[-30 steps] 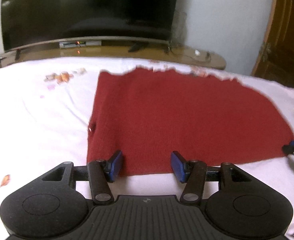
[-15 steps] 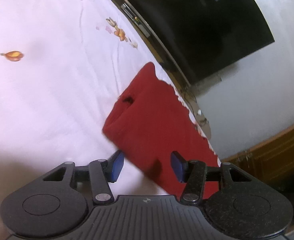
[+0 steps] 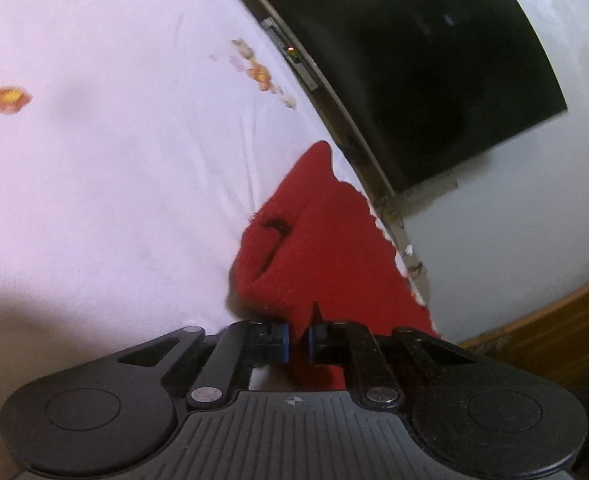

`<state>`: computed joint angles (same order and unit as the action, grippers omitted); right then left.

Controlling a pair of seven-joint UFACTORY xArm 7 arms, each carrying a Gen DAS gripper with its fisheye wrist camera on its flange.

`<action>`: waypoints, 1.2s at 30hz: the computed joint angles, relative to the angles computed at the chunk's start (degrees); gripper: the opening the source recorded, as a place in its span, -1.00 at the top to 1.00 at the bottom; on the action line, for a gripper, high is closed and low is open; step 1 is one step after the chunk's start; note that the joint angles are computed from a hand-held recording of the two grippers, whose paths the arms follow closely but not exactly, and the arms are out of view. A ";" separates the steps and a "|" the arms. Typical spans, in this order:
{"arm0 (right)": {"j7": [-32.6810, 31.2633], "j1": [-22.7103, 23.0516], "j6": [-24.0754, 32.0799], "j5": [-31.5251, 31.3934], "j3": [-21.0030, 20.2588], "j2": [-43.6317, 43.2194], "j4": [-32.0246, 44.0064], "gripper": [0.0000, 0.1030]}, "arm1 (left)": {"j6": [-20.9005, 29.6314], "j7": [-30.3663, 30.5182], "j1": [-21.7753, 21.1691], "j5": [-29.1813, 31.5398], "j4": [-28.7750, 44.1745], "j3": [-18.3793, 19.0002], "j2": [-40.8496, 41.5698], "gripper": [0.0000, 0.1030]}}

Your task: Fold small clothes

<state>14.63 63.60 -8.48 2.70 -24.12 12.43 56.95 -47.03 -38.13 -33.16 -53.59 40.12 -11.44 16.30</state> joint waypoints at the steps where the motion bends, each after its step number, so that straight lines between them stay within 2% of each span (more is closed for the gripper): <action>1: -0.45 -2.19 0.15 -0.45 2.34 1.75 2.29 0.84 | -0.04 0.98 0.10 -0.91 0.30 -0.45 -0.04 0.84; 3: -0.66 -7.11 1.18 -1.17 7.58 5.32 7.39 0.88 | -1.06 2.13 4.12 -1.40 0.72 -4.80 0.30 0.84; 5: -0.86 -12.83 2.24 -2.03 13.76 8.14 11.59 0.89 | -0.98 3.51 3.99 -1.60 0.66 -4.79 0.08 0.84; 7: 1.68 -12.71 7.51 -5.62 13.11 10.76 15.67 0.91 | -0.99 4.58 3.95 -1.18 0.21 -4.32 -0.48 0.84; 8: 0.26 -13.99 9.81 -4.04 14.63 12.32 17.08 0.92 | -0.62 6.16 3.87 -1.62 0.39 -4.25 -0.99 0.84; 9: -0.32 -15.33 9.72 -3.84 16.08 12.70 16.91 0.98 | -0.76 6.39 4.22 -0.88 -0.38 -4.23 -1.56 0.84; 13: 2.59 -10.16 3.77 -10.22 9.81 12.67 13.41 0.99 | -0.27 14.79 4.25 -1.93 1.14 -4.22 -3.54 0.85; 15: 3.48 -6.73 2.23 -10.90 6.04 13.20 12.82 0.99 | 0.98 22.18 4.06 -2.73 4.10 -4.00 -4.39 0.85; 16: 3.68 -6.39 1.57 -10.39 5.69 13.38 12.64 0.99 | 1.78 24.62 4.28 -1.88 5.66 -3.93 -4.75 0.85; 17: 3.77 -7.73 0.84 -9.46 7.16 13.19 12.30 0.99 | 2.77 29.21 4.11 -1.92 8.31 -3.76 -4.75 0.85; 20: 3.22 -14.82 -0.24 -6.64 14.90 12.79 12.19 1.00 | 9.29 41.68 3.91 0.61 18.27 -3.24 -3.43 0.85; 21: 2.76 -19.72 -0.36 -5.88 20.13 12.48 12.04 1.00 | 12.17 45.31 3.49 1.70 21.90 -2.87 -2.34 0.85; 23: 6.30 -31.71 -1.22 -5.35 32.11 11.09 10.08 1.00 | 19.02 51.40 2.21 4.48 30.09 -1.99 1.32 0.85; 24: 9.88 -37.71 -4.06 -4.53 37.36 9.85 7.27 0.94 | 22.46 52.69 0.99 5.91 33.91 -0.98 3.55 0.85; 25: 12.42 -41.66 -8.60 -1.31 40.21 7.48 2.66 0.71 | 26.39 53.56 -1.01 7.10 38.03 0.95 6.23 0.85; 26: 13.76 -43.22 -12.15 1.98 40.68 4.90 -1.67 0.67 | 30.26 52.15 -3.23 9.84 41.95 3.30 9.33 0.85; 27: 16.45 -44.86 -15.62 2.87 40.66 2.20 -6.25 0.65 | 33.72 49.12 -3.36 13.60 45.35 3.38 12.40 0.84; 29: 23.15 -47.93 -20.26 1.03 39.10 -3.59 -15.29 0.46 | 44.31 45.26 -1.24 18.77 54.38 0.57 19.96 0.84; 30: 27.24 -49.84 -21.32 -1.51 38.40 -5.86 -18.75 0.36 | 49.11 40.09 -2.30 23.49 57.95 1.93 23.15 0.83; 31: 31.86 -51.72 -21.95 -5.12 37.40 -8.01 -21.79 0.33 | 51.52 34.36 -4.50 27.76 59.20 4.87 24.46 0.83; 32: 36.04 -53.20 -22.70 -8.86 35.95 -10.10 -24.70 0.33 | 51.53 31.04 -5.16 31.39 58.09 5.42 23.91 0.81; 33: 38.90 -53.91 -23.28 -11.83 34.36 -11.95 -27.01 0.27 | 49.14 30.12 -3.99 34.06 55.25 3.56 21.94 0.58; 34: 40.19 -54.03 -23.91 -13.36 32.88 -13.79 -29.18 0.13 | 44.36 31.58 -1.02 34.33 50.93 -0.69 19.48 0.21; 36: 41.88 -53.41 -25.86 -15.00 30.67 -16.15 -32.41 -0.04 | 35.30 38.81 7.74 29.26 42.84 -11.45 14.87 -0.10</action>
